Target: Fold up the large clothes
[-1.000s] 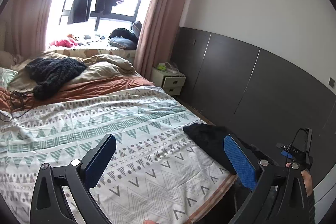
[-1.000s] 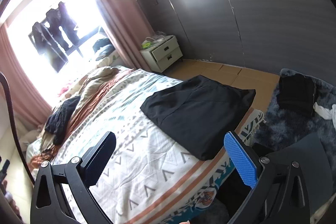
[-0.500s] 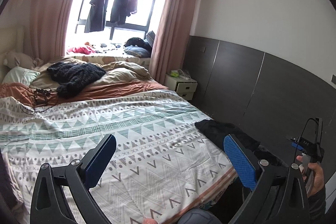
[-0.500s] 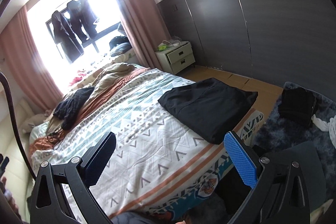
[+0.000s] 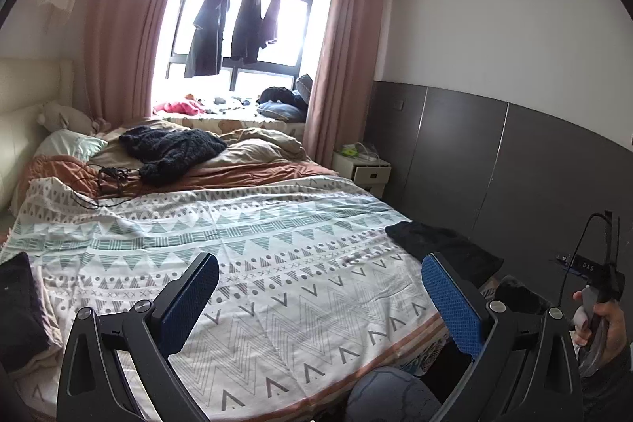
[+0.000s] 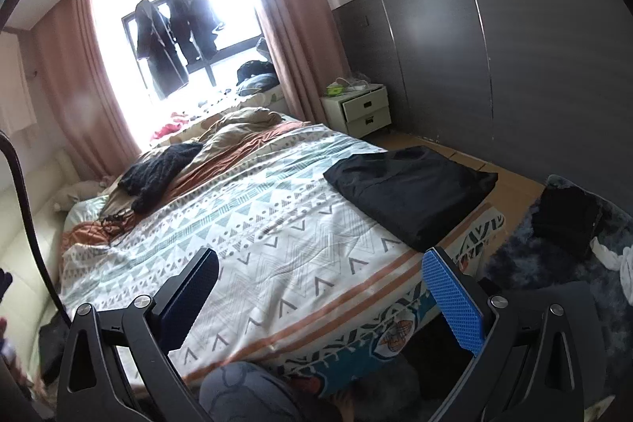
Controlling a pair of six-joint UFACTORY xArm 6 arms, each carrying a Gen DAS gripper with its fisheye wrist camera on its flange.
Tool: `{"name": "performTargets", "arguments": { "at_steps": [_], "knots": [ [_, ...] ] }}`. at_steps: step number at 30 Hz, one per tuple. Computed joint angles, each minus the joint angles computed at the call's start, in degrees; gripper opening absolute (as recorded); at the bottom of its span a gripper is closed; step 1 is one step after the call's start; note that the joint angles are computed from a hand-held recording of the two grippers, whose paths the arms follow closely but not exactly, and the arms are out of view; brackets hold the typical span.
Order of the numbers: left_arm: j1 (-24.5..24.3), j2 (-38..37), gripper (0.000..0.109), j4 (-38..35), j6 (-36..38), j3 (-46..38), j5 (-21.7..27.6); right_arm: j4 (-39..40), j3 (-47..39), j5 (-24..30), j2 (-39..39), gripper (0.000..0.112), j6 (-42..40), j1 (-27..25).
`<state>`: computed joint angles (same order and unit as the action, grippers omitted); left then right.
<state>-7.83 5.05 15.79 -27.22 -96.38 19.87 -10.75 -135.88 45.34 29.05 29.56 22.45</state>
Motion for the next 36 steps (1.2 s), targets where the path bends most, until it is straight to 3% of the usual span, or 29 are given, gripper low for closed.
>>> {"name": "performTargets", "arguments": {
  "at_steps": [9, 15, 36],
  "knots": [
    [0.82, -6.54, 0.103, 13.41, -15.43, 13.59, -4.46, -5.23, 14.16, -8.65, -5.74, 0.103, 2.68, 2.21],
    [0.85, -7.55, 0.103, 21.74, -23.52, 15.49, -3.0, -2.82, 20.94, -14.16, -7.43, 0.103, 3.28, 2.9],
    [0.81, -8.9, 0.103, 26.0, -28.82, 17.95, -0.5, -4.24, 16.38, -10.73, -3.36, 0.103, 5.15, 4.2]
  ]
}}
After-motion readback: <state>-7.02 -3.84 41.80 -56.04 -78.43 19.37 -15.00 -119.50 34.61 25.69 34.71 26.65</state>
